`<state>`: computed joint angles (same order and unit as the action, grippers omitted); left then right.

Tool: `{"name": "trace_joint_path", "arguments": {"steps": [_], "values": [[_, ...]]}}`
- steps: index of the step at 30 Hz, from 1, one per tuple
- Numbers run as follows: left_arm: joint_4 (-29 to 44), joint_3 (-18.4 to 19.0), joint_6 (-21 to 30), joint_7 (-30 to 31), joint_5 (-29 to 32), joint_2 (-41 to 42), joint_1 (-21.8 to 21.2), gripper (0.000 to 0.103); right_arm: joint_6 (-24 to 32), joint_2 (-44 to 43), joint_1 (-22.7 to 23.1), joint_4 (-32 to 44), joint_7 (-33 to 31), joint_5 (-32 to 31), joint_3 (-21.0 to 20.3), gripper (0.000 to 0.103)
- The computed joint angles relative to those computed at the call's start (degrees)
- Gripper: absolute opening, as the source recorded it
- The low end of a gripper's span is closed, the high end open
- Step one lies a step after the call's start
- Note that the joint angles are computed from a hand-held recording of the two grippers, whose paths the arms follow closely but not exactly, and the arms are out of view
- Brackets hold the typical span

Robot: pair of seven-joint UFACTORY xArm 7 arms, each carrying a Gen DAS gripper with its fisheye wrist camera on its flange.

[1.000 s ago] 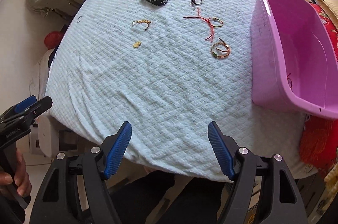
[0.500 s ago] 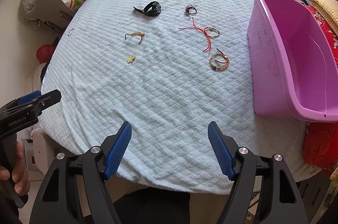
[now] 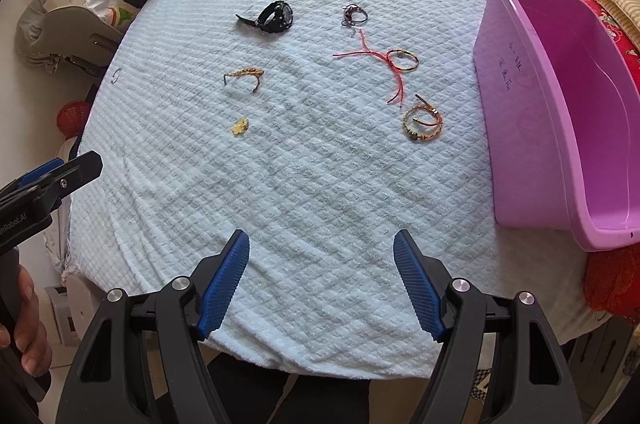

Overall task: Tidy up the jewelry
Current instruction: 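Move both open tools away from the tub back over the bed, then move the right tool to the orange braided bracelet while the left tool approaches the yellow flower charm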

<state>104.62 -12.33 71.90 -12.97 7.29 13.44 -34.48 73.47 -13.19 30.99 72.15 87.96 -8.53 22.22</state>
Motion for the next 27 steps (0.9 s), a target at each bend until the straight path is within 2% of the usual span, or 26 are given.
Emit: {"name": "trace_joint_path", "arguments": {"steps": [5, 8, 13, 21, 27], "values": [[1.52, 0.31, -3.61, 3.21, -0.24, 2.98, 0.38, 0.093, 2.96, 0.66, -0.7, 0.95, 6.04, -4.12, 1.1, 0.071], [1.38, 0.52, -6.37, 5.06, 0.95, 4.38, -0.27, 0.093, 3.56, -0.47, -0.93, -0.96, 9.48, -5.65, 1.13, 0.071], [-0.78, 0.76, -11.3, 5.79, 2.44, 5.89, -1.66, 0.093, 2.25, -2.26, -1.57, -5.64, 10.18, -5.87, 0.36, 0.071], [-9.27, 1.91, -21.6, -1.25, 5.07, 7.63, -3.36, 0.093, -4.71, -3.81, -2.84, -16.41, 7.58, -9.53, 0.05, 0.071], [-14.74, 3.42, -30.7, -8.83, 10.08, 9.82, -5.02, 0.093, -12.9, -5.07, -4.7, -25.39, 8.31, -13.66, -0.44, 0.071]]}}
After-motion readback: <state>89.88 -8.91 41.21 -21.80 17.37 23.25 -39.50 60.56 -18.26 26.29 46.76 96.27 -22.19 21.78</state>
